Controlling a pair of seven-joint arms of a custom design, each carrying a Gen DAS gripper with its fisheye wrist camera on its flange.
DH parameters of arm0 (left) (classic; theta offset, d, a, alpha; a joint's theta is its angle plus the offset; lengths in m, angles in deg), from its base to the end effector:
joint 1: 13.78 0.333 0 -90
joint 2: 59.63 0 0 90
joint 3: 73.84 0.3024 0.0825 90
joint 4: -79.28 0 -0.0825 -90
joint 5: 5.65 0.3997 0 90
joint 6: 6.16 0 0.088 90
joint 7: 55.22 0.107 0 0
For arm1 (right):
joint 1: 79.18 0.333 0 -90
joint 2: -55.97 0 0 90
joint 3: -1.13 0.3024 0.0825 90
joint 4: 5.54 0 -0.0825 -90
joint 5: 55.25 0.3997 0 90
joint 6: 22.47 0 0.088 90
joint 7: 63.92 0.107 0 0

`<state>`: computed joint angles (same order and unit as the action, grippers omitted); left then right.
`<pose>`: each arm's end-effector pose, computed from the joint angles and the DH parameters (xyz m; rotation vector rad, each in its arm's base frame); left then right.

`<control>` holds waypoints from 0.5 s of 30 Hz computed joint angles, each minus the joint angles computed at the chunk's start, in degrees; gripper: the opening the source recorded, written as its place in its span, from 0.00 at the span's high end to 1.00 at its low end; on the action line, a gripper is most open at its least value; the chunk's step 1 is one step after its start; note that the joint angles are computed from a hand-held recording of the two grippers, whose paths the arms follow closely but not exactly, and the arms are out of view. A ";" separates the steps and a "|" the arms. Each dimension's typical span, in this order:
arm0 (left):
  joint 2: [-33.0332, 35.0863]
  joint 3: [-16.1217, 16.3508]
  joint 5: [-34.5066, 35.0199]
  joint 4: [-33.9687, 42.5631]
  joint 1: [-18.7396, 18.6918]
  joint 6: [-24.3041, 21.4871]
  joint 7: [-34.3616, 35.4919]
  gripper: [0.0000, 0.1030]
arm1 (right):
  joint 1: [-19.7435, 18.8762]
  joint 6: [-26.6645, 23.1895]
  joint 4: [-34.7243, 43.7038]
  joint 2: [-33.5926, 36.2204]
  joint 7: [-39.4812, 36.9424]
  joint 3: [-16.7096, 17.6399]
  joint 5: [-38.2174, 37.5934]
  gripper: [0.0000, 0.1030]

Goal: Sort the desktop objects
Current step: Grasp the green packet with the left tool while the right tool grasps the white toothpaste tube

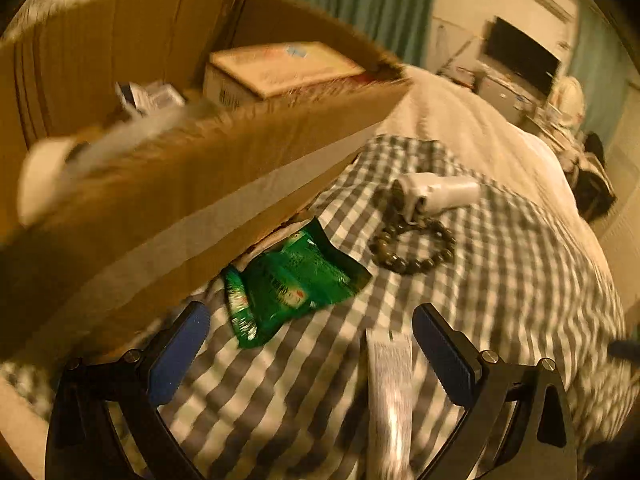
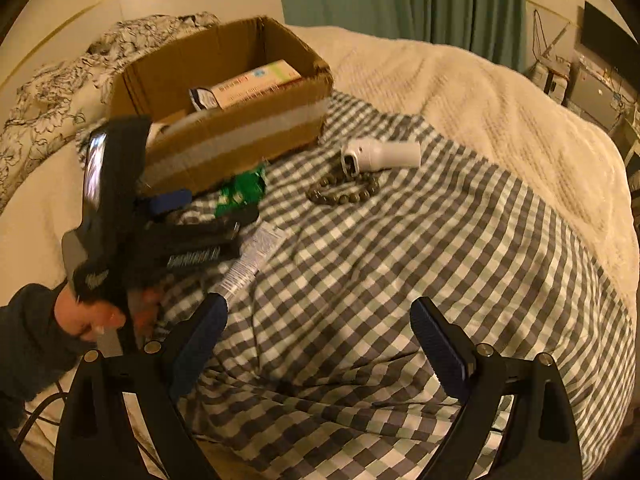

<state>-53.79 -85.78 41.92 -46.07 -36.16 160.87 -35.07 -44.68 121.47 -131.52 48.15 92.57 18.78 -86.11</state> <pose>0.4614 -0.3683 0.3762 -1.7676 2.0091 -0.8801 0.3360 0.4456 0.4650 -1.9412 1.7101 -0.4382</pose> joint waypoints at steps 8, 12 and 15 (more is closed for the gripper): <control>4.62 2.72 9.23 6.07 -3.71 -6.20 -9.50 0.32 | 0.01 -0.74 0.67 1.55 -0.40 -0.67 1.61 0.10; 2.71 0.25 1.92 3.12 -0.90 -4.02 3.37 0.48 | 0.12 -1.07 1.06 2.51 -0.81 -1.13 2.65 0.10; -0.67 -0.19 -2.21 -0.93 0.28 -2.06 7.24 0.50 | 0.22 -1.34 1.65 3.48 0.07 -1.35 2.63 0.10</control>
<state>-54.47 -85.97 39.71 -47.00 -35.88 158.80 -27.83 -44.47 120.13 -129.86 51.63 92.64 17.43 -83.48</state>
